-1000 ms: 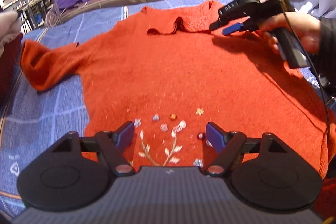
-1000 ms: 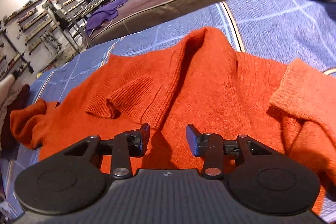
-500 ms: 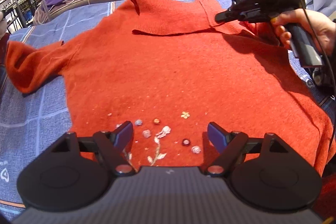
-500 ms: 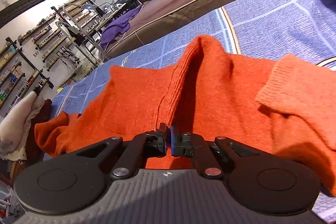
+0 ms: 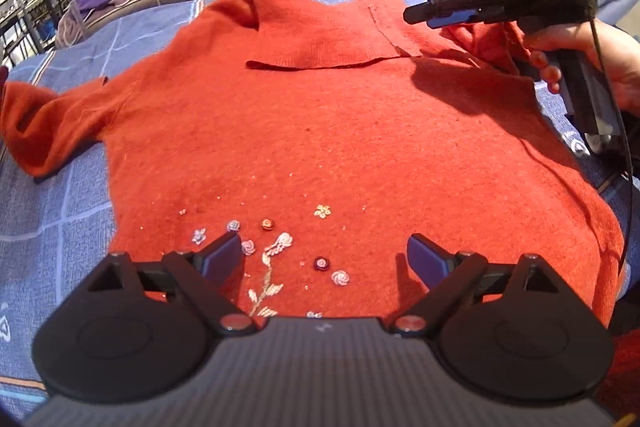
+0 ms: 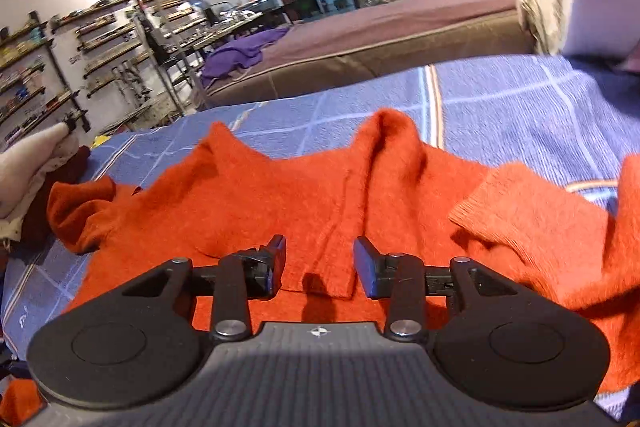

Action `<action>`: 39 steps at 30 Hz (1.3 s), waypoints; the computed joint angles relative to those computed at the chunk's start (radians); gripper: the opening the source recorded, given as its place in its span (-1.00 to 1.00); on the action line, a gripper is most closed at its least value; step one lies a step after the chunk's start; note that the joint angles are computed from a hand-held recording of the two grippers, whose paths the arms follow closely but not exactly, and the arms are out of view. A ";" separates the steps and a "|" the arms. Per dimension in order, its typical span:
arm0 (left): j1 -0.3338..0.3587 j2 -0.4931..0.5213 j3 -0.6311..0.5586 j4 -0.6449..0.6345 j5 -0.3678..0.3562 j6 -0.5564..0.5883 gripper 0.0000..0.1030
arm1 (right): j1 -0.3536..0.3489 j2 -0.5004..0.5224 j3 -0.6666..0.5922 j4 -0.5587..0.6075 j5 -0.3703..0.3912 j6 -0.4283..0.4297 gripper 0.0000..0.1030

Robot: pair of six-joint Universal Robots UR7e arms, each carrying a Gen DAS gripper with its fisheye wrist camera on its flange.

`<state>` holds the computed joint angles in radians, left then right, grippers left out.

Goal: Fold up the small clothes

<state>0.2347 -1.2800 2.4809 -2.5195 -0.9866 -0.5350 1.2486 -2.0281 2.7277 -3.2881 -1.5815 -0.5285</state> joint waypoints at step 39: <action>-0.006 0.165 -0.079 -0.145 -0.056 0.122 0.81 | 0.165 0.134 -0.155 0.007 -0.617 -0.310 -0.11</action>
